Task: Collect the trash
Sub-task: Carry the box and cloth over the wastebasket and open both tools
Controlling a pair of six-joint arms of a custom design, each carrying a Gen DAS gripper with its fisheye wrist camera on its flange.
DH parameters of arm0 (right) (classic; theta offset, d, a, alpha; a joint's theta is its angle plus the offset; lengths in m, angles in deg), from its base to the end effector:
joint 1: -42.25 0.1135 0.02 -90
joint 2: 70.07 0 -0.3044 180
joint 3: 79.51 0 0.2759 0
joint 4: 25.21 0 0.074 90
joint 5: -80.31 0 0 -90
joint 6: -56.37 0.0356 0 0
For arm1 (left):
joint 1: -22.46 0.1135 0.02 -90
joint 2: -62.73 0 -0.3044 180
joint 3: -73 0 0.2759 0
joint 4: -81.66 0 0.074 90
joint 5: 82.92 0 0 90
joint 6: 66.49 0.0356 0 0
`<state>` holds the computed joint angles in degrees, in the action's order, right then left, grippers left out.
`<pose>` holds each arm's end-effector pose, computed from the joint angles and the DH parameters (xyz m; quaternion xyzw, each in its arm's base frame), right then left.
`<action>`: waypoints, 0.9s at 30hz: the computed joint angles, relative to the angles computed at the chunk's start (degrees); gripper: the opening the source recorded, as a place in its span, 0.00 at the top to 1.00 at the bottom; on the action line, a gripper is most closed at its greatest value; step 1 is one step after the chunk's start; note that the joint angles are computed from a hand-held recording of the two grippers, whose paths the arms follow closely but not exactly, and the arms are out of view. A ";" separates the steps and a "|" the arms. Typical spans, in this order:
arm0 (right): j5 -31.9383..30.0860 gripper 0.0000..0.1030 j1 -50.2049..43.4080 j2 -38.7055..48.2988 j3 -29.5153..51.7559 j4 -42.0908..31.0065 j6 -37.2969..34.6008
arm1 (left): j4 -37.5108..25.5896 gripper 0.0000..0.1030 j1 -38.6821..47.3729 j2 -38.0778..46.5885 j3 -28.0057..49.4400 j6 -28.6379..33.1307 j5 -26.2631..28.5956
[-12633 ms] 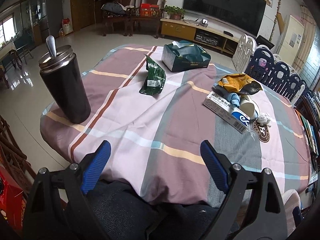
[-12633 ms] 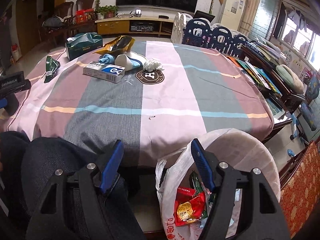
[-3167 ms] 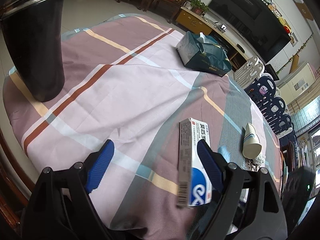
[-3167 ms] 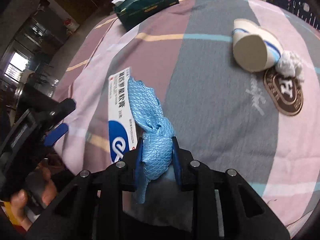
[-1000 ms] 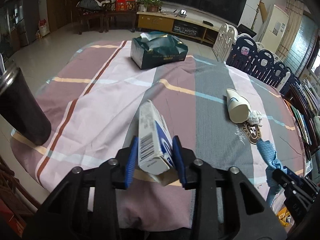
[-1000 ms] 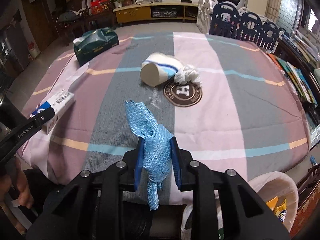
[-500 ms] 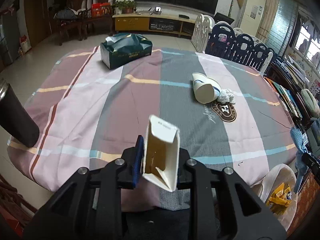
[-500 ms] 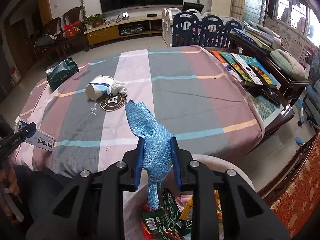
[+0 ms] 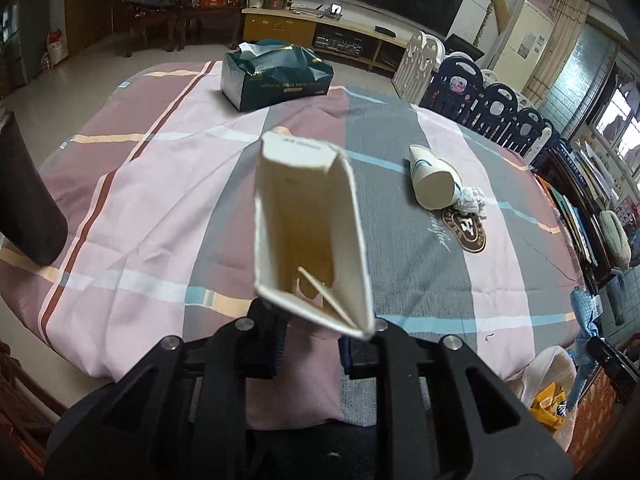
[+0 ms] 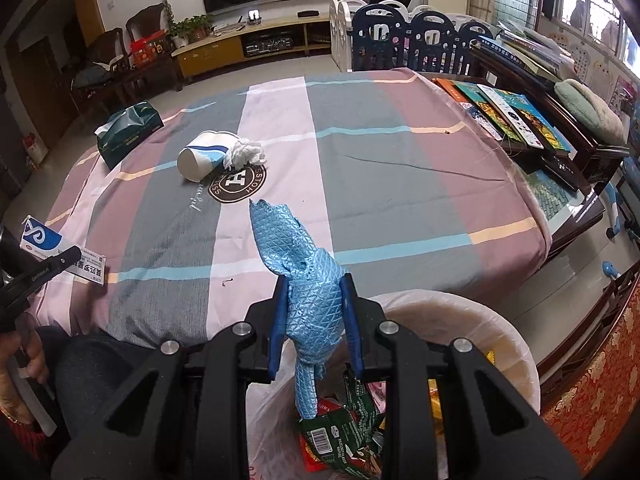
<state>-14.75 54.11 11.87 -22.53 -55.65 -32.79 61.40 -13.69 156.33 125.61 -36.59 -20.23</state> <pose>0.2828 0.0626 0.2084 -0.1047 0.9482 0.0747 0.2906 0.2504 -0.1627 0.1437 -0.2526 0.9087 -0.0270 0.3313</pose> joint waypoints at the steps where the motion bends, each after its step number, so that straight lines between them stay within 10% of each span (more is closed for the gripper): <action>1: -0.26 0.74 -0.52 -0.48 0.07 -0.35 -0.57 | 0.25 0.79 -0.40 -1.34 -0.22 0.14 -0.22; 13: -6.48 0.68 -20.54 -7.75 -2.95 -15.51 -23.06 | 4.63 0.79 -13.06 -1.18 11.33 8.71 6.30; 23: -21.93 0.47 -38.93 2.73 2.75 -21.10 -18.23 | 0.17 0.77 -22.23 22.67 34.18 18.56 24.47; 27: -21.13 0.47 -38.34 2.85 2.50 -19.69 -17.30 | -6.44 0.34 -23.89 27.92 41.88 22.61 23.93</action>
